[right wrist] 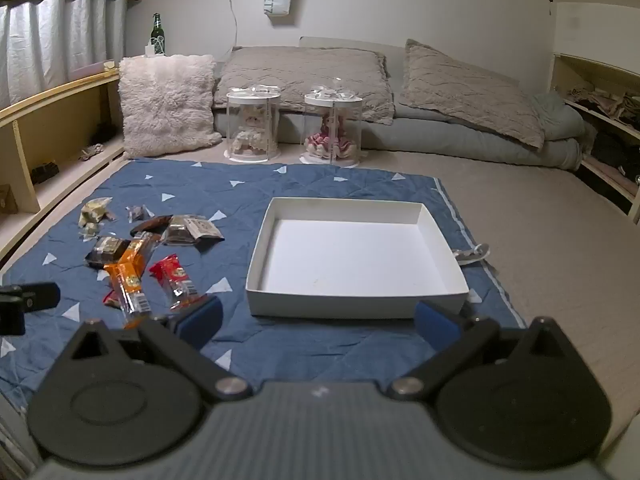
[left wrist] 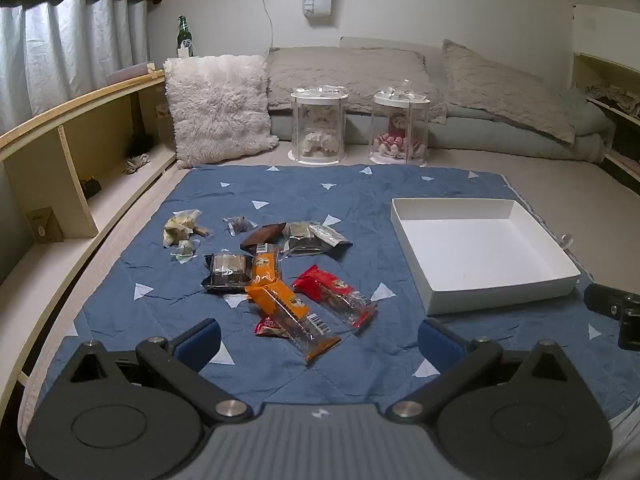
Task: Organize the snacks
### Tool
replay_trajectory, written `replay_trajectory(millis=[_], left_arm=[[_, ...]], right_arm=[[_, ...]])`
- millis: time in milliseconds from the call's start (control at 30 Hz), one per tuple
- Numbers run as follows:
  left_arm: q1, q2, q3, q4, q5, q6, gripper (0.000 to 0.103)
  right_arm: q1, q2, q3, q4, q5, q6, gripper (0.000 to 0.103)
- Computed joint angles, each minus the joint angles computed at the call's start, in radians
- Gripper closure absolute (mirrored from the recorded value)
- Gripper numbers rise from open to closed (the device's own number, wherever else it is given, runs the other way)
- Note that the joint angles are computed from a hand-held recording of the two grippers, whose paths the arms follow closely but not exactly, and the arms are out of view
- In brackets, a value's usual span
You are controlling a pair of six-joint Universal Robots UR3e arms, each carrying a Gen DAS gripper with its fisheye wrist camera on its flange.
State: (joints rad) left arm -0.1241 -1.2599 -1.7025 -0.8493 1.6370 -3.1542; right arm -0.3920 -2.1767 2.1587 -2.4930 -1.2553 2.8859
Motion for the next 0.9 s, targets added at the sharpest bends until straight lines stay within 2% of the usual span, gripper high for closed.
replay_trajectory(millis=[900], left_arm=[[-0.001, 0.0, -0.001, 0.003, 0.001, -0.001, 0.0]], right_arm=[[0.007, 0.004, -0.004, 0.0, -0.009, 0.002, 0.0]])
